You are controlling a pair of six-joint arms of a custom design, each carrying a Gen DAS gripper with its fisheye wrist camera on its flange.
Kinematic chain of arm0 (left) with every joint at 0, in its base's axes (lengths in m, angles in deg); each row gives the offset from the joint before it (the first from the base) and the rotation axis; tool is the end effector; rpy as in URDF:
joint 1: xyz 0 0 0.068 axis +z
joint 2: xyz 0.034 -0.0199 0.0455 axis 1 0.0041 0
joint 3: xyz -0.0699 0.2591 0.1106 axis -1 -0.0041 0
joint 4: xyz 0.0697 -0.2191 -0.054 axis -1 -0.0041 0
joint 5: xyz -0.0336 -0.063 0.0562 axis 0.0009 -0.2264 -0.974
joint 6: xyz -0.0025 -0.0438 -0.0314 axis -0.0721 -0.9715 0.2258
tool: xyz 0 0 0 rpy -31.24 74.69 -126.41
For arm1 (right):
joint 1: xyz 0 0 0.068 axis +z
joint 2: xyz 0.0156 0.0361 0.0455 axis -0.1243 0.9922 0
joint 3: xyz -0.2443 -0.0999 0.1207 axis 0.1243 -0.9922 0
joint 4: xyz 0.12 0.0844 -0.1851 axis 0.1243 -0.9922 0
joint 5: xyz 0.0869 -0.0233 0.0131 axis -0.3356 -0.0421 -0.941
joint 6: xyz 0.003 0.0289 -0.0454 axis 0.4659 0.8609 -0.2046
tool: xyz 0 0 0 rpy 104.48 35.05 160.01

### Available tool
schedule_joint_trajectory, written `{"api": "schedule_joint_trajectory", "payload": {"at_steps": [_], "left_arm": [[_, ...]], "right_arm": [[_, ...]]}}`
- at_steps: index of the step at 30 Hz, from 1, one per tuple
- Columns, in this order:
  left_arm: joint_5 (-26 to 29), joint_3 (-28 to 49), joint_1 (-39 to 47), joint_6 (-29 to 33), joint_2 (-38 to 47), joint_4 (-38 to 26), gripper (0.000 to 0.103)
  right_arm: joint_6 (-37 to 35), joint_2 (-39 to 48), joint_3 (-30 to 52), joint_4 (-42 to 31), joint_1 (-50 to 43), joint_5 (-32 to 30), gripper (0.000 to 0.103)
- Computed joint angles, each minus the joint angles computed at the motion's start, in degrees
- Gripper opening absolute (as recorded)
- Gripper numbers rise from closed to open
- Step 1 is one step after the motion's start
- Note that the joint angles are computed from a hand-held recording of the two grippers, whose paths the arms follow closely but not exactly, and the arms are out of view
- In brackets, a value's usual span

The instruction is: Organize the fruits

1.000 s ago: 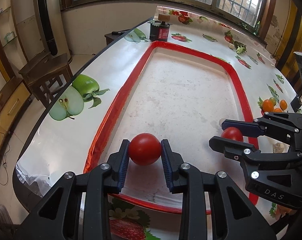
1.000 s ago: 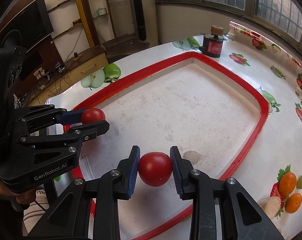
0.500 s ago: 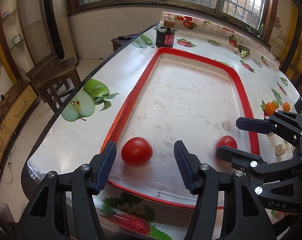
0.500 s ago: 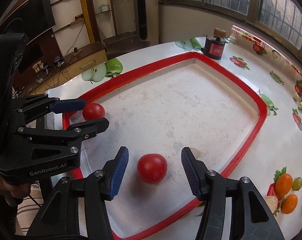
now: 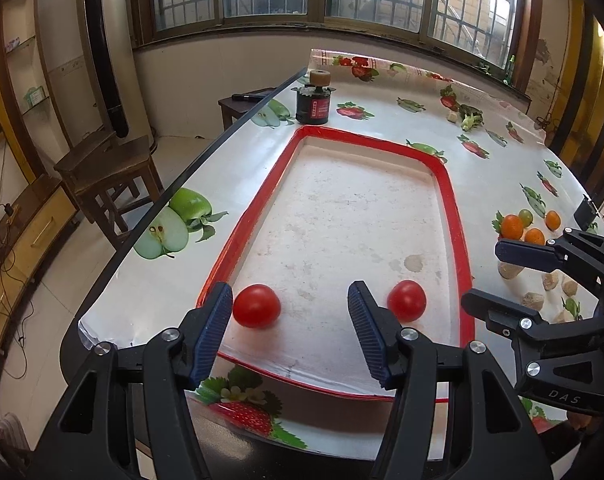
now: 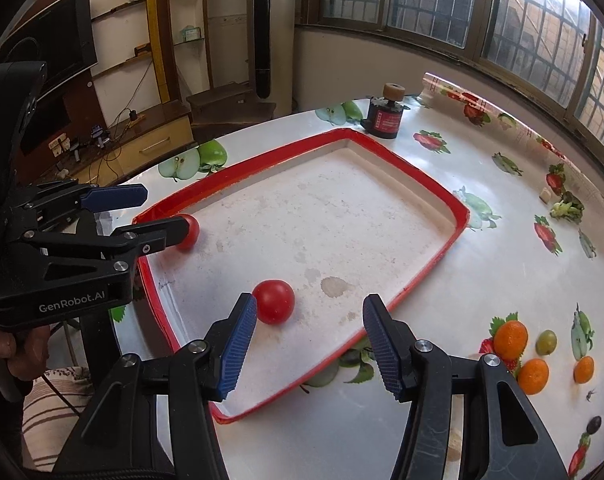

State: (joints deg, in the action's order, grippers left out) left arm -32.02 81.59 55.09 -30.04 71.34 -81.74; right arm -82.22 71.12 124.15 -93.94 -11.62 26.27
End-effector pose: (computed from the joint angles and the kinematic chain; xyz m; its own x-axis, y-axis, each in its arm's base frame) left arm 0.2748 -0.1699 0.2907 -0.7352 -0.1712 -0.6559 -0.2063 0.9782 -0.0240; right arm 0.3296 -0.0099 0.2936 -0.5210 -0.5840 -0.6225 -0.7113 0.7002 -0.0616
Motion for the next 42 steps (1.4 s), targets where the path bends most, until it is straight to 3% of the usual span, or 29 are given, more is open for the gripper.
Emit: {"api": "schedule_joint_trajectory", "payload": {"at_steps": [11, 16, 35, 42], "left_arm": [[-2.8, 8.7, -7.6, -1.2, 4.4, -4.5, 0.059], [-6.3, 15.1, -12.2, -2.4, 8.6, -8.1, 0.074], [-10.1, 41.5, -21.2, -1.9, 26.3, -21.1, 0.074], [-8.6, 46.3, -22.0, -1.0, 29.7, -22.9, 0.074]], "right_arm": [[-3.0, -2.5, 1.7, -3.0, -11.4, -1.9, 0.062], [-6.1, -1.4, 3.4, -5.7, -18.6, -5.2, 0.063], [-8.5, 8.2, 11.2, -6.2, -37.2, -4.4, 0.064], [-9.3, 9.8, 13.1, -6.7, -40.5, -4.8, 0.067]]}}
